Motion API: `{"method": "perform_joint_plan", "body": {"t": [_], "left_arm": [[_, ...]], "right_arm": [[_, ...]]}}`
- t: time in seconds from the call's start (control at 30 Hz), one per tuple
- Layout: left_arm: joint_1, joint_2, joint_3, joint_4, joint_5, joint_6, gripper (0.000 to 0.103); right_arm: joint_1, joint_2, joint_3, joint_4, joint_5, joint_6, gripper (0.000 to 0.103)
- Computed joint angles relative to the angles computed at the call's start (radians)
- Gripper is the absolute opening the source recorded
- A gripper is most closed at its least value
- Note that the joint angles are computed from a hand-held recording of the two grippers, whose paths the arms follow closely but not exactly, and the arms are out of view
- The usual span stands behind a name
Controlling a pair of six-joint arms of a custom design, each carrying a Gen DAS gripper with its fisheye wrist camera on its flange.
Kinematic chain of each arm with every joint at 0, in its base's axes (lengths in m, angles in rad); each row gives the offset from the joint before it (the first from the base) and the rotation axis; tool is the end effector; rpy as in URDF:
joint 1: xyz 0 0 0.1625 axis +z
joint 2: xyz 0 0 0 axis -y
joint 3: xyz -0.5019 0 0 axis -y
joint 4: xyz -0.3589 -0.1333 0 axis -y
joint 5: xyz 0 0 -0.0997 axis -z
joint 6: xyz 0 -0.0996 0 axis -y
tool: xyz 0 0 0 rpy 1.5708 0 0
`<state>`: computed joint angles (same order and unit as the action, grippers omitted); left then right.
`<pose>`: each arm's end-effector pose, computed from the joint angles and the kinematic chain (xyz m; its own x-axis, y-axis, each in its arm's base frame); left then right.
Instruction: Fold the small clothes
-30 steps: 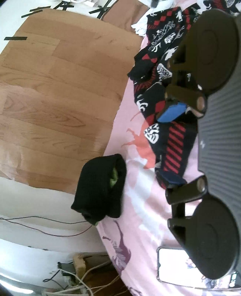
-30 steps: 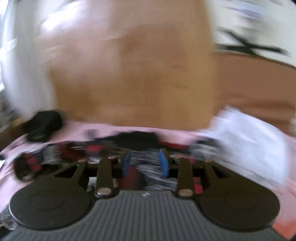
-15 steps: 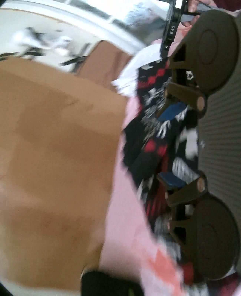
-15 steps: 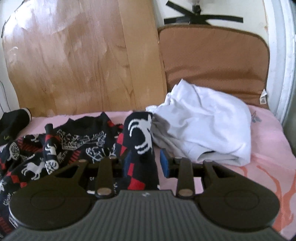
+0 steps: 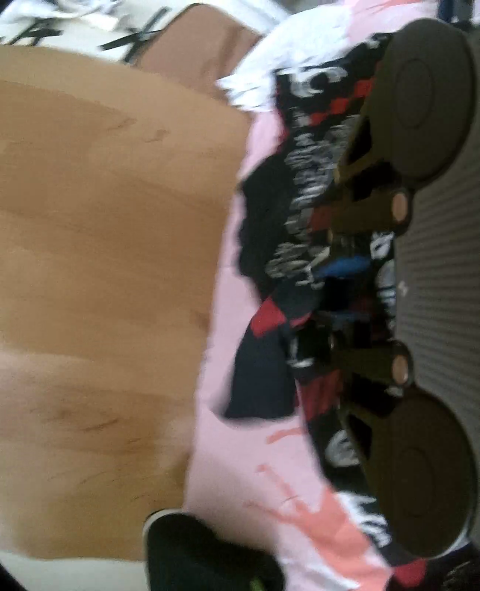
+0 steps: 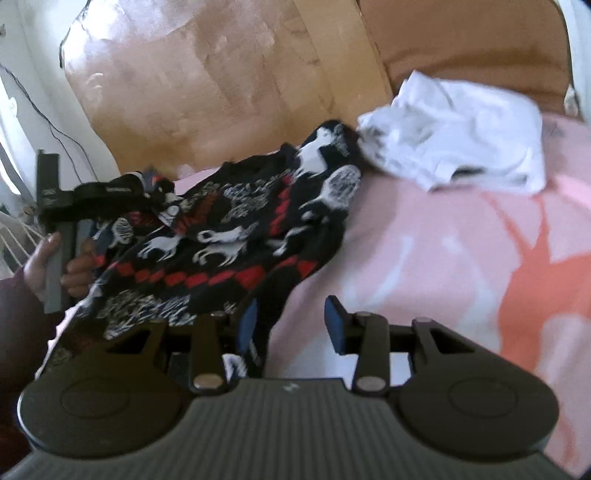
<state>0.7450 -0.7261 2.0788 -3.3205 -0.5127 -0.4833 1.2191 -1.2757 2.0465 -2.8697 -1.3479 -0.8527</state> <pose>-0.2652 -0.5440 0.1388 -0.8288 -0.1735 -0.5319 0.3306 0.6150 -0.7158 -0.0397 -0.5590 0.3590 -0.8517 -0.4584 0.2538 -0.5226 0.7078 -0.4753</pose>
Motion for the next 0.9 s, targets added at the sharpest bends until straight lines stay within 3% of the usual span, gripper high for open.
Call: {"method": "perform_joint_plan", "body": {"t": [0.1, 0.17, 0.27, 0.37, 0.5, 0.53, 0.57, 0.6, 0.63, 0.73, 0.83, 0.9], "left_arm": [[-0.058, 0.01, 0.058, -0.02, 0.04, 0.047, 0.057], [-0.105, -0.001, 0.124, -0.029, 0.058, 0.029, 0.059], [-0.156, -0.054, 0.213, -0.012, 0.008, -0.037, 0.059], [-0.209, -0.086, 0.296, -0.052, -0.035, -0.068, 0.06], [-0.263, -0.078, 0.381, -0.151, -0.101, -0.104, 0.067], [-0.275, -0.065, 0.392, -0.166, -0.103, -0.113, 0.068], [-0.285, -0.053, 0.403, -0.17, -0.103, -0.123, 0.068], [-0.292, -0.04, 0.405, -0.158, -0.1, -0.141, 0.068], [-0.294, -0.031, 0.407, -0.147, -0.103, -0.155, 0.068], [-0.295, -0.005, 0.409, -0.155, -0.114, -0.189, 0.068], [-0.303, 0.003, 0.429, -0.205, -0.116, -0.167, 0.068], [-0.309, 0.008, 0.451, -0.249, -0.123, -0.16, 0.068]], "right_arm": [[-0.033, -0.025, 0.024, 0.006, 0.047, 0.046, 0.043], [-0.064, -0.061, 0.038, 0.038, 0.079, 0.065, 0.042], [-0.116, -0.132, 0.058, 0.105, 0.109, 0.058, 0.042], [-0.166, -0.203, 0.091, 0.203, 0.146, 0.016, 0.044], [-0.195, -0.255, 0.158, 0.266, 0.136, -0.051, 0.044], [-0.204, -0.26, 0.163, 0.297, 0.139, -0.065, 0.042], [-0.208, -0.263, 0.178, 0.306, 0.149, -0.076, 0.033], [-0.2, -0.262, 0.191, 0.296, 0.133, -0.076, 0.024], [-0.178, -0.258, 0.211, 0.245, 0.093, -0.063, 0.009], [-0.106, -0.274, 0.257, 0.088, 0.01, -0.034, 0.008], [-0.069, -0.366, 0.261, 0.057, 0.018, -0.109, 0.008], [-0.025, -0.396, 0.27, 0.011, -0.055, -0.148, 0.008]]}}
